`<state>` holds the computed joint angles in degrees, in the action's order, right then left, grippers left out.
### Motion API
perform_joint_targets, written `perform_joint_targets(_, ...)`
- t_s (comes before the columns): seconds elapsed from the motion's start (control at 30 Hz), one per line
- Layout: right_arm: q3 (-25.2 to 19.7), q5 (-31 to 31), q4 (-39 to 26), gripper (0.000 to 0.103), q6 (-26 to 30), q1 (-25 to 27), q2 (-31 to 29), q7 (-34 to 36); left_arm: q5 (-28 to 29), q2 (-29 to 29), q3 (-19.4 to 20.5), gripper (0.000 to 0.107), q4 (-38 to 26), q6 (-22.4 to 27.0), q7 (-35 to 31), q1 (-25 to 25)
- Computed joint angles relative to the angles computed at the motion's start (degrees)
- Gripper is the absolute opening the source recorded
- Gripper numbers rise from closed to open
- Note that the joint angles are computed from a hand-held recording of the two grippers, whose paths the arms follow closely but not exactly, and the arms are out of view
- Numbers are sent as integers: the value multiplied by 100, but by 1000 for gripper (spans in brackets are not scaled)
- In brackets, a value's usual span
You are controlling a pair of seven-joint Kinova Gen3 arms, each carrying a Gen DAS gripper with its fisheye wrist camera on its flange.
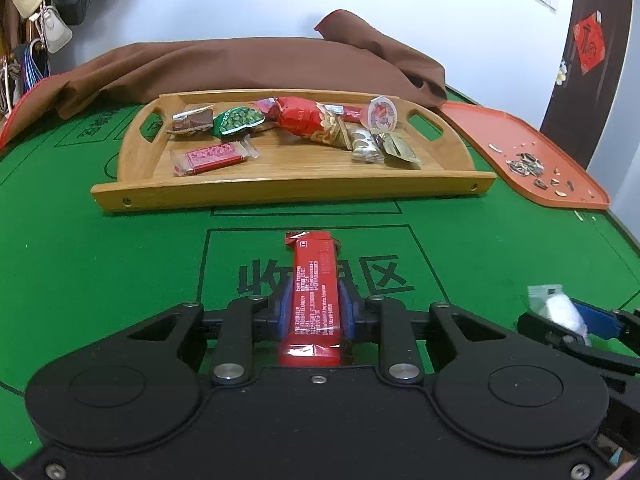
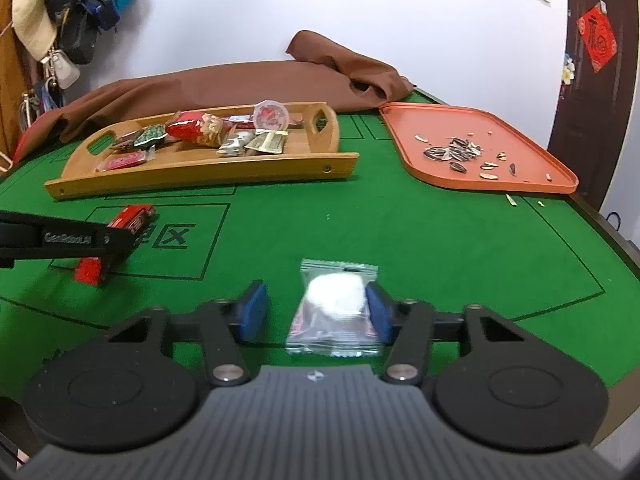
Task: Organize snacks
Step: 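Grasp the red bar with the left tool while the right tool grasps the clear candy pack, then carry the red bar and clear candy pack over the wooden tray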
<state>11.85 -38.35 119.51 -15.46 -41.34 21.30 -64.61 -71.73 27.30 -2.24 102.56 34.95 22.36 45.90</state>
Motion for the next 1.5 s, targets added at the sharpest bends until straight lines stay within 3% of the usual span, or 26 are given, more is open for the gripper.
perform_joint_targets(0.07,100,-121,-22,41,6,-101,14,65,-22,-21,-5,23,34,9,20,9)
perform_joint_targets(0.17,-76,46,-72,40,90,93,-4,-54,-85,-44,3,23,80,95,78,43)
perform_joint_targets(1.07,-320,1428,-758,39,593,204,156,-1063,-681,-347,441,23,605,528,919,-338)
perform_joint_targets(1.17,-909,1558,-921,39,766,771,159,-1013,-750,-363,474,23,623,544,956,-390)
perform_joint_targets(1.3,-1849,2457,-1406,39,1476,1748,305,-1837,-791,-364,509,23,624,548,954,-464)
perform_joint_targets(1.43,-1921,2837,-1507,39,1513,1815,335,-2116,-808,-373,531,23,636,532,956,-511)
perform_joint_targets(1.5,-2259,3003,-1601,39,1617,2116,361,-2222,-827,-383,532,23,640,517,959,-533)
